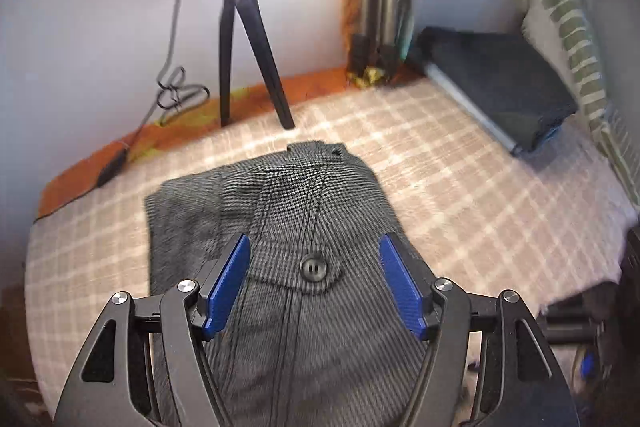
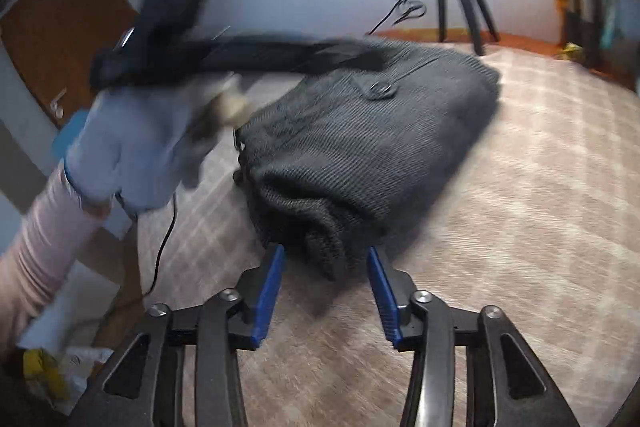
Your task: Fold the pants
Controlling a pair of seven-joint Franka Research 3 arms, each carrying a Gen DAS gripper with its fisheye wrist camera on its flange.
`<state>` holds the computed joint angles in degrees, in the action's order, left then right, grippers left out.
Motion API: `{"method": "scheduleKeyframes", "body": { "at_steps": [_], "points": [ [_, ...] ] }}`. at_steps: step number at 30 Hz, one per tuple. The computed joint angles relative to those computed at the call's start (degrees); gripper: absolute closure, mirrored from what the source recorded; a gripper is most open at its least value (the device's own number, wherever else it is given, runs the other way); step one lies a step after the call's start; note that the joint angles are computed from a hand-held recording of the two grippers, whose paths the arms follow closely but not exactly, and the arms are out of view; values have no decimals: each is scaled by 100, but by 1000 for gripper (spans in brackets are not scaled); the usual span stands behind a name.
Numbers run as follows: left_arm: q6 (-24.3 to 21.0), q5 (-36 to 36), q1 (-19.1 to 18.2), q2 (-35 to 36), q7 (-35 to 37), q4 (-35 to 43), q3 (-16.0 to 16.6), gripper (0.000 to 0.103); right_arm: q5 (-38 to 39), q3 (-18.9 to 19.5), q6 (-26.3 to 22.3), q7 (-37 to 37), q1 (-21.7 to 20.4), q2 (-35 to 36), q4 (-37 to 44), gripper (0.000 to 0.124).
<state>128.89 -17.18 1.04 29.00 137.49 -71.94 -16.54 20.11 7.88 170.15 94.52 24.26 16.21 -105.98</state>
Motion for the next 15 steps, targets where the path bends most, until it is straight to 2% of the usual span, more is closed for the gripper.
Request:
{"method": "scheduleKeyframes", "body": {
  "at_steps": [2, 3, 4, 5, 6, 11, 14, 15],
  "points": [
    [-280, 236, -170, 343, -277, 475, 91, 36, -724, -519, -97, 701, 418, 124, 168, 87],
    [-281, 323, -223, 438, -414, 573, 128, 36, -770, -520, -82, 703, 399, 219, 270, 90],
    [-227, 415, -262, 499, -521, 611, 162, 36, -711, -401, -59, 610, 298, 242, 286, 107],
    [-153, 590, -345, 610, -662, 710, 235, 36, -754, -397, -79, 620, 298, 267, 314, 113],
    [-114, 697, -373, 674, -747, 756, 258, 36, -951, -527, -105, 761, 426, 220, 271, 114],
    [63, 649, -245, 817, -855, 769, 90, 34, -1465, -636, 306, 906, 624, -112, -228, 118],
    [217, 653, -198, 731, -761, 573, 36, 33, -1780, -711, 93, 984, 719, -100, -233, 119],
    [237, 647, -181, 707, -735, 533, 22, 33, -1712, -595, 46, 878, 621, -71, -219, 119]
  ]
}}
